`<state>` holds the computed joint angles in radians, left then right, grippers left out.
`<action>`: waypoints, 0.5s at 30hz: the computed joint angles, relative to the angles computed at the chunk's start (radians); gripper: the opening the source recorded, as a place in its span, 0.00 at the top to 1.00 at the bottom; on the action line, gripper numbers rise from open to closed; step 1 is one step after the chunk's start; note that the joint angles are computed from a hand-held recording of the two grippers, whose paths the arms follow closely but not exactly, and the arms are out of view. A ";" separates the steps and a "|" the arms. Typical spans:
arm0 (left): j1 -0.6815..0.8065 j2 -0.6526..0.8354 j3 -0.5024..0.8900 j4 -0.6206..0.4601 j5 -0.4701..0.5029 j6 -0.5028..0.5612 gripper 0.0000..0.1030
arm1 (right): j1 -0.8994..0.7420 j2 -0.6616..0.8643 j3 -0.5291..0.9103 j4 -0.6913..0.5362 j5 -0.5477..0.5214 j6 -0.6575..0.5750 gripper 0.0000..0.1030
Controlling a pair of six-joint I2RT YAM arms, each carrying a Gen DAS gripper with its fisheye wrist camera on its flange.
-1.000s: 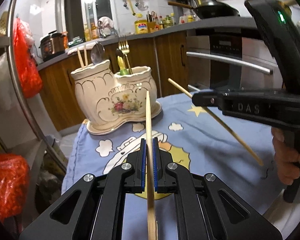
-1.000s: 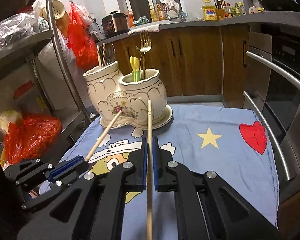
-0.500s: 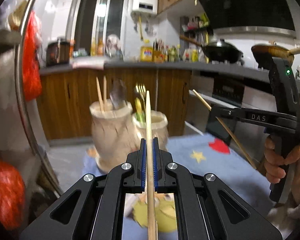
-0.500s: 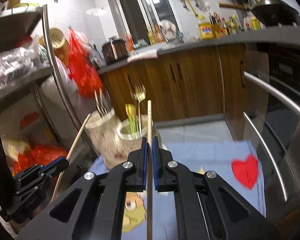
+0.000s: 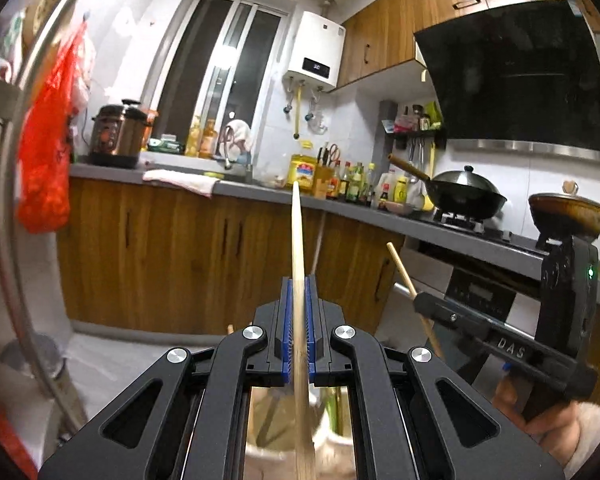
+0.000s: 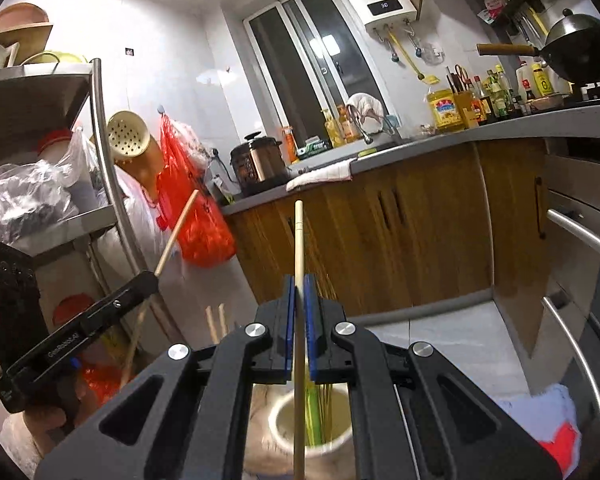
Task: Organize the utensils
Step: 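Lift both chopsticks and carry them over the ceramic holder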
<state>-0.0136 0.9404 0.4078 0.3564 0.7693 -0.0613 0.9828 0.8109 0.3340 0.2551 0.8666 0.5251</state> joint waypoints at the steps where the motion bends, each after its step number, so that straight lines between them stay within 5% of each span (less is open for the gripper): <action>1: -0.013 0.047 0.005 0.045 -0.002 -0.007 0.94 | -0.026 0.020 -0.003 0.041 -0.027 -0.016 0.95; 7: -0.029 0.252 -0.021 0.316 -0.007 -0.080 0.94 | -0.156 0.191 -0.038 0.324 -0.136 -0.067 0.95; 15: -0.055 0.420 -0.051 0.576 -0.067 -0.140 0.94 | -0.213 0.401 -0.052 0.594 -0.127 -0.083 0.95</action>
<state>-0.0684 1.3607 0.3565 0.9320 0.7024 -0.2010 0.7694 1.2120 0.2816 0.8488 0.7399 0.4416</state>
